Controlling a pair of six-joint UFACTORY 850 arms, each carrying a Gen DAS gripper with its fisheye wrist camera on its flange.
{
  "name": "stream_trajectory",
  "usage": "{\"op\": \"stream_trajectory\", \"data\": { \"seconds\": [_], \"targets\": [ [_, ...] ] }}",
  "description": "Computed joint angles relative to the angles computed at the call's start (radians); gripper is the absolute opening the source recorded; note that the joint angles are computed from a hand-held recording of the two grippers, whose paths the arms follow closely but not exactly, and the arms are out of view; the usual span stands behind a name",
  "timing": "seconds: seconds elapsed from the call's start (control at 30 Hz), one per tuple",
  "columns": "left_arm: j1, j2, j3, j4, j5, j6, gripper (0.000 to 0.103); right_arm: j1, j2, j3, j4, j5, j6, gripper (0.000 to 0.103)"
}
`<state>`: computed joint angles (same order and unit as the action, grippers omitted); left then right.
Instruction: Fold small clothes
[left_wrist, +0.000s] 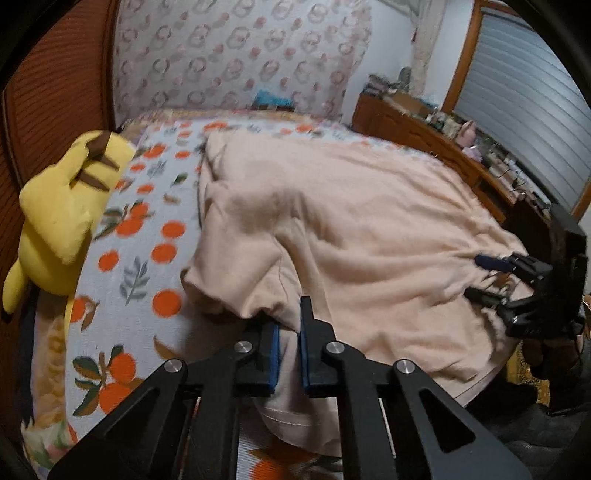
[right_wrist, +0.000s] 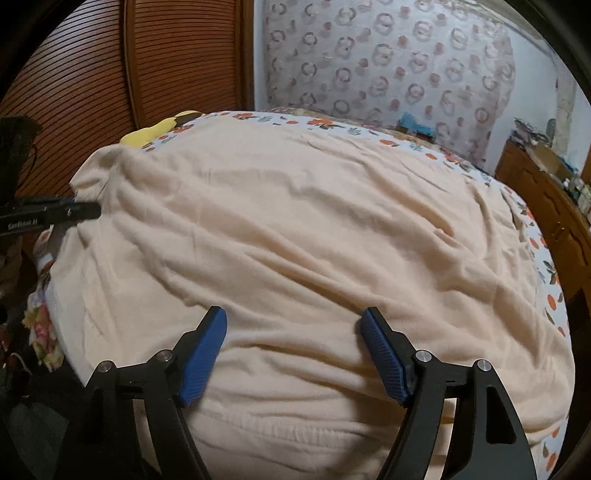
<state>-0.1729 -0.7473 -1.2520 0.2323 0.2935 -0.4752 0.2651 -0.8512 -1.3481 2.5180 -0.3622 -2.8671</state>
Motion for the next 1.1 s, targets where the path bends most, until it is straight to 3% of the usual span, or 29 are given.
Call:
{"op": "stream_trajectory", "data": {
  "seconds": [0.17, 0.43, 0.67, 0.9, 0.97, 1.0, 1.03, 1.1],
  "targets": [
    [-0.018, 0.027, -0.012, 0.046, 0.066, -0.033, 0.009, -0.059, 0.036, 0.040, -0.170, -0.057, 0.180, 0.077],
    [-0.063, -0.009, -0.158, 0.308, 0.104, -0.234, 0.009, -0.177, 0.150, 0.195, -0.009, -0.174, 0.056, 0.077],
    [-0.137, -0.090, -0.356, 0.655, 0.085, -0.499, 0.009, -0.274, 0.205, 0.271, 0.066, -0.226, 0.016, 0.077],
    [-0.203, -0.176, -0.538, 1.101, 0.054, -0.881, 0.009, -0.334, 0.219, 0.290, 0.026, -0.258, 0.079, 0.077],
    [-0.219, -0.204, -0.582, 1.260, 0.008, -1.028, 0.015, -0.331, 0.222, 0.296, 0.025, -0.259, 0.082, 0.077],
    [-0.221, -0.216, -0.593, 1.332, 0.004, -1.086, 0.025, -0.327, 0.220, 0.294, 0.029, -0.257, 0.080, 0.077],
    [-0.219, -0.219, -0.591, 1.362, 0.007, -1.109, 0.038, -0.326, 0.222, 0.296, 0.028, -0.255, 0.080, 0.077],
    [-0.216, -0.207, -0.563, 1.296, -0.006, -1.048, 0.050, -0.313, 0.217, 0.285, 0.036, -0.246, 0.082, 0.077]
  ]
}}
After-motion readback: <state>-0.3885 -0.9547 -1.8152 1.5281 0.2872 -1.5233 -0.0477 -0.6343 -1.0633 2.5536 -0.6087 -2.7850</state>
